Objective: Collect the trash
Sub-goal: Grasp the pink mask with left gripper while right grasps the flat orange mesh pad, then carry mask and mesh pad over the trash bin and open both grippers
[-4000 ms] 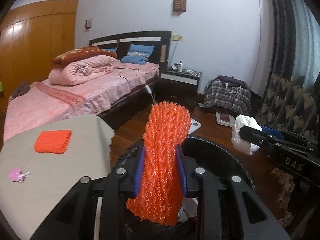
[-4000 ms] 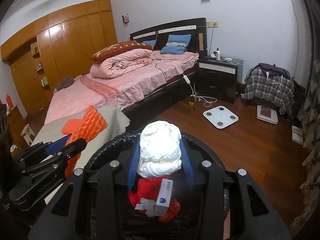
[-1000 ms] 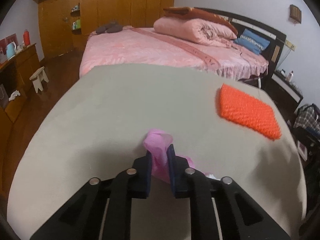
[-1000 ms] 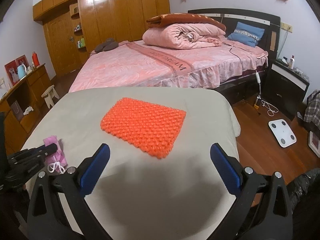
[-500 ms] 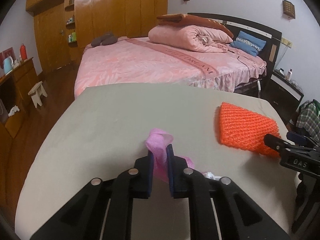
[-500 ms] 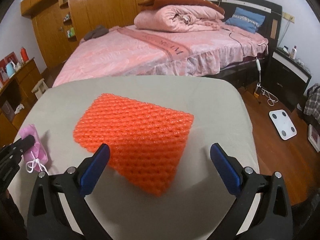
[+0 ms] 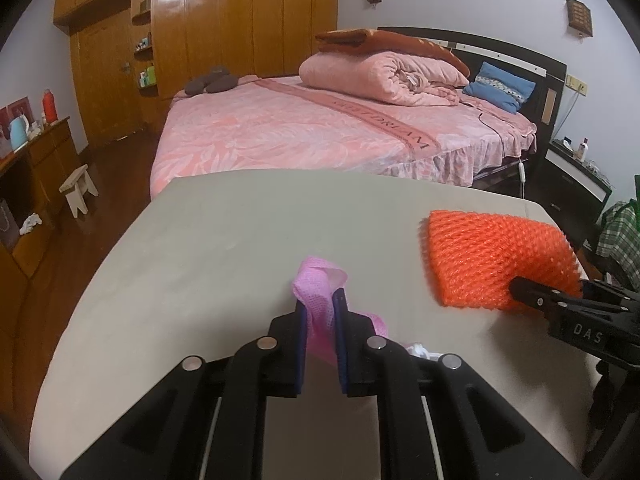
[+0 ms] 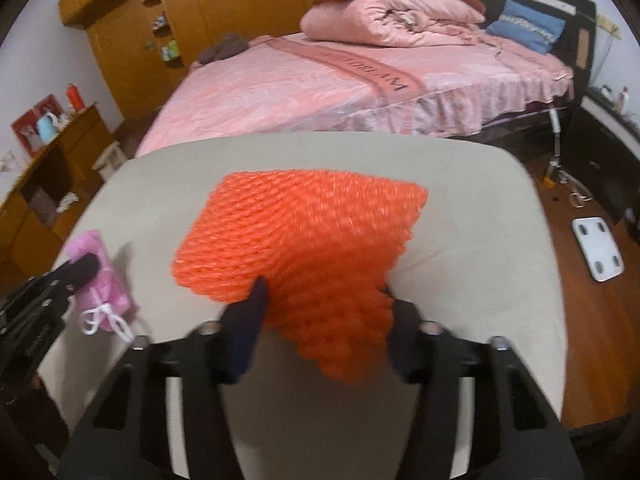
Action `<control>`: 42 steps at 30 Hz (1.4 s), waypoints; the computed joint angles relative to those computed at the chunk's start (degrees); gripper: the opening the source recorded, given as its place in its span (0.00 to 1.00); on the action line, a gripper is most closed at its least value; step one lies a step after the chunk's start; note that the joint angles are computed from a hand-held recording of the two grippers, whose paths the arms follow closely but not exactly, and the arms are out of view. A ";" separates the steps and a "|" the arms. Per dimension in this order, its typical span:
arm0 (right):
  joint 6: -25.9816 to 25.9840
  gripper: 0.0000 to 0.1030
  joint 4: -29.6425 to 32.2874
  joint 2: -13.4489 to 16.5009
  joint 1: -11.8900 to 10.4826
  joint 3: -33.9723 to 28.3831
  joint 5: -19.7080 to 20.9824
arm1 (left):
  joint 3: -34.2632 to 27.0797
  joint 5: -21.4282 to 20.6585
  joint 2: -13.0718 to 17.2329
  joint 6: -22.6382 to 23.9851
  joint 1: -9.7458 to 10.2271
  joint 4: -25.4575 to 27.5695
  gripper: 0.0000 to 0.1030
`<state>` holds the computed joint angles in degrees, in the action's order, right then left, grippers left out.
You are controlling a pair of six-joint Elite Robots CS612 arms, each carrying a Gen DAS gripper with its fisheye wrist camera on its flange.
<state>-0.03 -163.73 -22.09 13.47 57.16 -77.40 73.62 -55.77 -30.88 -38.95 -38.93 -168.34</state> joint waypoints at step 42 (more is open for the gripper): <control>-0.39 0.13 -29.57 -22.55 -5.18 37.13 7.57 | 10.92 10.52 -11.01 3.59 -10.76 -8.35 0.12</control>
<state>-0.42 -193.30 -44.64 8.29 94.29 -69.82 84.54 -45.25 -41.89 -35.36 -49.69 -176.69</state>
